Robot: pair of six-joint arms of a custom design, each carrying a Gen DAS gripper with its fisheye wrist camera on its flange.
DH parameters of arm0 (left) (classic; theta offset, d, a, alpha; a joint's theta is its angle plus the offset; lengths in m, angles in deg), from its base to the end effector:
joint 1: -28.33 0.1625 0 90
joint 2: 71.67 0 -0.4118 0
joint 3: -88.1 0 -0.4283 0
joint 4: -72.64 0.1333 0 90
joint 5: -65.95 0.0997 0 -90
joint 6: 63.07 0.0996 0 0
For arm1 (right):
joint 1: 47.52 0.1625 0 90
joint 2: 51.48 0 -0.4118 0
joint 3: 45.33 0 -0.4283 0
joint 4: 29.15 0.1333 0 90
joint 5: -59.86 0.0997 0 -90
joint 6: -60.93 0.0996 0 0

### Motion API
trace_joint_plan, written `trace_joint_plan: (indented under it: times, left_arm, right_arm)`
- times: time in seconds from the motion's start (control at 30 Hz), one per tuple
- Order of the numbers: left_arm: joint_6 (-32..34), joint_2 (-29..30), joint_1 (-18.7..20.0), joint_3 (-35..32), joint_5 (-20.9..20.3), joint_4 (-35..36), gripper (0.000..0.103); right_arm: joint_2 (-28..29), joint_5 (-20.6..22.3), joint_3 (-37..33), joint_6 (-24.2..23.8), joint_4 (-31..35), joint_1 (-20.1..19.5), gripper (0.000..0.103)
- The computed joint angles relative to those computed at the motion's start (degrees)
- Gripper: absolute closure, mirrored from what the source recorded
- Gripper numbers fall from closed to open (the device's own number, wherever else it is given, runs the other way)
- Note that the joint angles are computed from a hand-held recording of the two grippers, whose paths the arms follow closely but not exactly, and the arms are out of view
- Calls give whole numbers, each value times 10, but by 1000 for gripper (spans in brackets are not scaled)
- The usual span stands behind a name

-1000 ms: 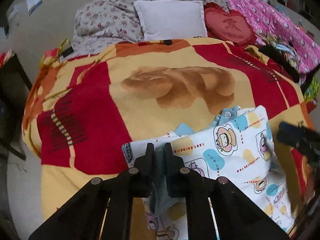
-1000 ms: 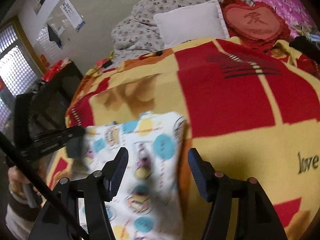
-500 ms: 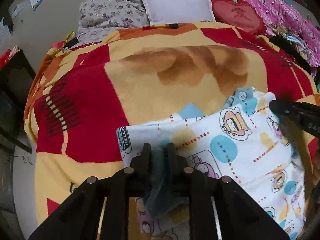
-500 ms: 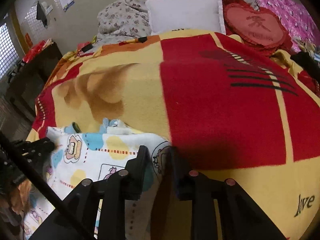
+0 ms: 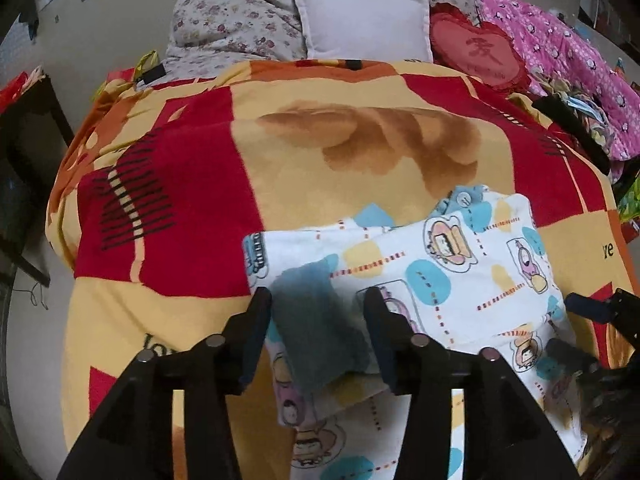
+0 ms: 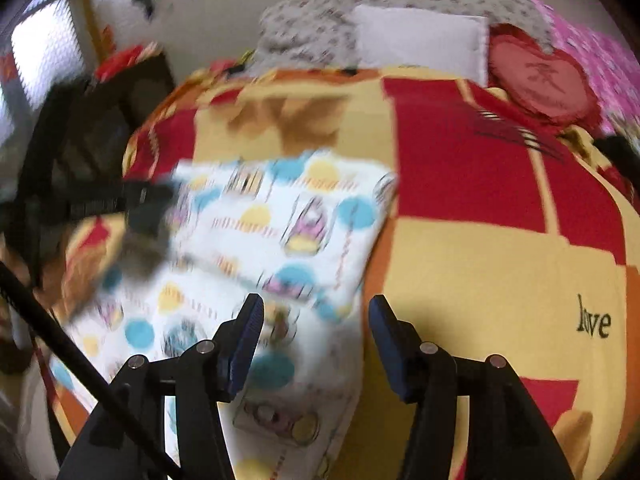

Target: Fold small clothes

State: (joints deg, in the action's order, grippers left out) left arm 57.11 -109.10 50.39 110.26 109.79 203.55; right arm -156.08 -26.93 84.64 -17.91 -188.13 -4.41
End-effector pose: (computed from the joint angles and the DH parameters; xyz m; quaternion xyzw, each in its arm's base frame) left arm -0.4980 -0.4231 0.5065 0.1503 0.8886 -0.2533 0.3516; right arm -0.2146 -0.3911 0.3743 0.2654 -0.8894 0.1925 0.3186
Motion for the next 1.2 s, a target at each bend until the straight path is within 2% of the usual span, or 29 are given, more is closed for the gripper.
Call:
trace_joint_plan:
  times: [0.1,0.13,0.17,0.2,0.23,0.3,0.4,0.5,0.57,0.6,0.67,0.7,0.77,0.8,0.83,0.9,0.97,1.07,1.13,1.17,1.2]
  left_arm:
    - [1,13,3,-22,8,0,55]
    - [-2,17,4,-27,9,0,54]
    - [-5,18,4,-27,9,1,54]
    - [-8,19,5,-28,10,2,54]
    - [-8,19,5,-29,10,1,54]
    - [-6,14,7,-19,13,-8,52]
    - [-4,4,12,7,20,-26,50]
    - [-11,-3,12,27,18,-31,50]
    - [-9,-2,9,20,18,-27,50]
    - [-9,-1,8,13,18,-24,50]
    - [-12,-2,5,9,11,-14,50]
    - [-16,-2,3,12,5,-9,50]
    - [-22,-2,1,14,0,-2,49]
    - [-25,-4,1,20,-2,-3,47]
    - [-29,-7,0,28,-4,-3,45]
    - [-40,-15,1,50,-7,-4,45]
    - [-42,-24,3,70,-4,-13,44]
    - [-52,-45,2,115,-15,-26,34]
    - [-53,-60,2,140,-23,-40,27]
    - [-53,-65,3,148,-24,-46,26]
    - [-56,-71,5,156,-24,-53,24]
  right_arm:
    - [27,-4,23,-34,-104,4,44]
    - [39,-2,23,-34,-126,5,58]
    - [50,-2,18,-29,-134,8,76]
    - [56,0,10,-11,-127,8,90]
    - [49,20,-1,20,-96,1,90]
    - [22,64,-11,52,-40,-18,90]
    - [3,88,-13,74,-25,-38,90]
    - [17,48,-15,66,-33,-30,89]
    - [15,25,-8,51,-40,-23,83]
    - [2,32,-6,48,-27,-25,68]
    - [-20,60,-7,58,0,-36,43]
    - [-34,83,-9,73,13,-42,43]
    - [-52,114,-15,84,47,-45,43]
    - [-52,118,-19,87,58,-39,46]
    - [-45,110,-24,90,58,-27,59]
    - [-19,84,-28,93,37,0,74]
    - [17,51,-37,100,16,25,75]
    - [74,-3,-56,107,-14,55,75]
    - [116,-52,-68,109,-67,70,79]
    - [125,-55,-73,111,-76,70,79]
    - [127,-40,-81,118,-63,64,80]
